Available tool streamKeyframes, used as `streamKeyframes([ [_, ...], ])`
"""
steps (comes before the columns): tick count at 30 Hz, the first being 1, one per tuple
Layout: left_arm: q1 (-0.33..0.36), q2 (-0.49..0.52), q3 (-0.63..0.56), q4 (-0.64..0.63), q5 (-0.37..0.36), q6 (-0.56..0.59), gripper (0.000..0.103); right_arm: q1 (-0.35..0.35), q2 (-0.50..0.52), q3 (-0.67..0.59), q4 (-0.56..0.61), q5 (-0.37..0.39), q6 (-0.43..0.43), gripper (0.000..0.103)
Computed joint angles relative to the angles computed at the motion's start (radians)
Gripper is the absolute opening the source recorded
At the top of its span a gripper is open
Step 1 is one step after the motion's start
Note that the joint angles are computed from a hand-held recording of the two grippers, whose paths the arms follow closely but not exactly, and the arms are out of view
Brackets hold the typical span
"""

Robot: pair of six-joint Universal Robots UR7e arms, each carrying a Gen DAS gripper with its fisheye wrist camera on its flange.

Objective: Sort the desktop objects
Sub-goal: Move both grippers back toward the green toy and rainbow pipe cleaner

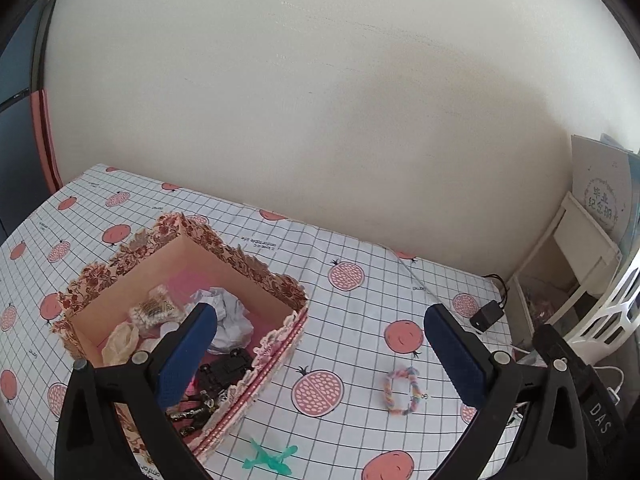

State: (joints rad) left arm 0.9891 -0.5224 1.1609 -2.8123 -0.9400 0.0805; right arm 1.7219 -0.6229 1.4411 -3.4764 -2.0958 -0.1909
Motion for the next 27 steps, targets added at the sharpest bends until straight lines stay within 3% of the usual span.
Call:
streamKeyframes([
  [9, -0.008, -0.006, 0.023, 0.073, -0.094, -0.033, 0.103, -0.037, -0.053, 0.046, 0.062, 0.015, 0.029, 0.103],
  [17, -0.015, 0.011, 0.027, 0.152, -0.047, -0.037, 0.103, -0.075, -0.081, 0.057, 0.137, 0.028, 0.079, 0.103],
  [21, -0.022, 0.029, 0.021, 0.228, 0.03, -0.023, 0.103, -0.083, -0.079, 0.051, 0.191, 0.014, 0.084, 0.103],
  [27, -0.005, 0.034, 0.015, 0.352, 0.07, -0.11, 0.103, -0.097, -0.076, 0.046, 0.266, 0.014, 0.1, 0.103],
])
